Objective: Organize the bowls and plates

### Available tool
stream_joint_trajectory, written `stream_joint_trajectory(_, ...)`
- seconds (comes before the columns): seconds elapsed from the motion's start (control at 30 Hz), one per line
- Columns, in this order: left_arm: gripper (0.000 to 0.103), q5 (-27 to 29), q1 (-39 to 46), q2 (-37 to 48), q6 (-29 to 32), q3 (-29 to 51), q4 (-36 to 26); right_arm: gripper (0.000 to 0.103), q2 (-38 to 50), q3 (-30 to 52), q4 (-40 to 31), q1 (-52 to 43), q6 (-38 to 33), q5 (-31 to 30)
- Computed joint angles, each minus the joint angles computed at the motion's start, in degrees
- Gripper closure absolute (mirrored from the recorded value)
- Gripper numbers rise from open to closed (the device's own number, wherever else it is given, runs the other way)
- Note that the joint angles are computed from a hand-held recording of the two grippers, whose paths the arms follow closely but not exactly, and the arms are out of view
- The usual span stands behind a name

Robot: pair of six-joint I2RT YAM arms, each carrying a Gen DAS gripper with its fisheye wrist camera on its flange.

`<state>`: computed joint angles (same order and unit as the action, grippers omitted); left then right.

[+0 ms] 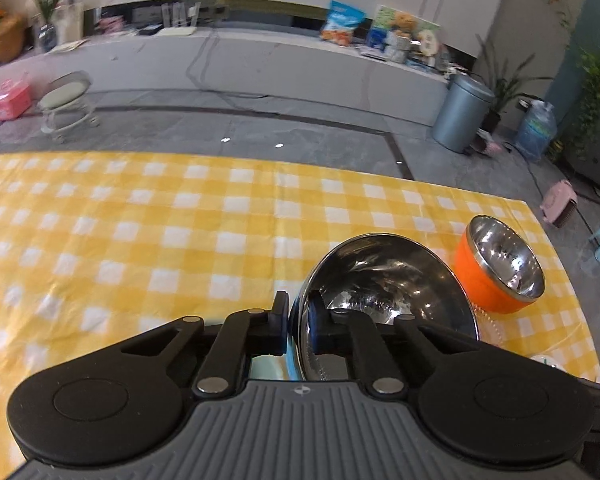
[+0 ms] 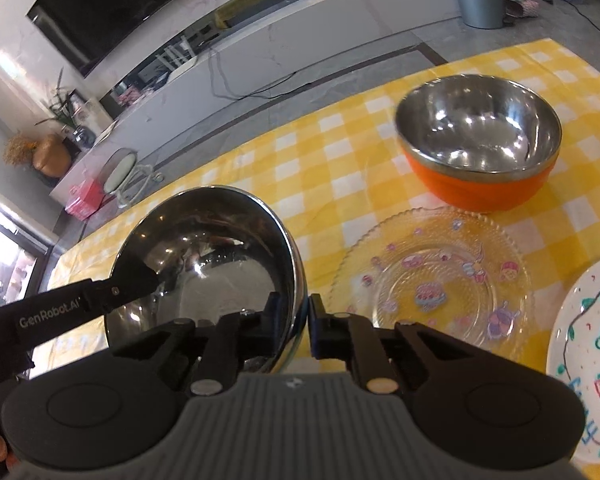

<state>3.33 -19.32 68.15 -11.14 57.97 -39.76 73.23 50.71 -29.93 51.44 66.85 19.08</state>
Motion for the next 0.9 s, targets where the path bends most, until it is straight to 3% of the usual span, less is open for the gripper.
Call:
stream_joint_trajectory(0.37,0.093,0.3,4.7,-15.2,-3.2,0.1,-15.2,0.09,-3.3,5.0,-6.5,12.5,3.1,0.6)
stream_joint_trajectory(0.6,0.093,6.6,14.0,-22.7,0.1,-2.8,-22.2,0.091,-3.5,6.1,-9.8,20.1,3.3,1.5)
stream_joint_trajectory(0.9,0.092,10.8,25.2,-29.1,5.9,-11.0,-27.8,0.091,-1.2,0.3,-3.5,22.5,6.1,-6.5)
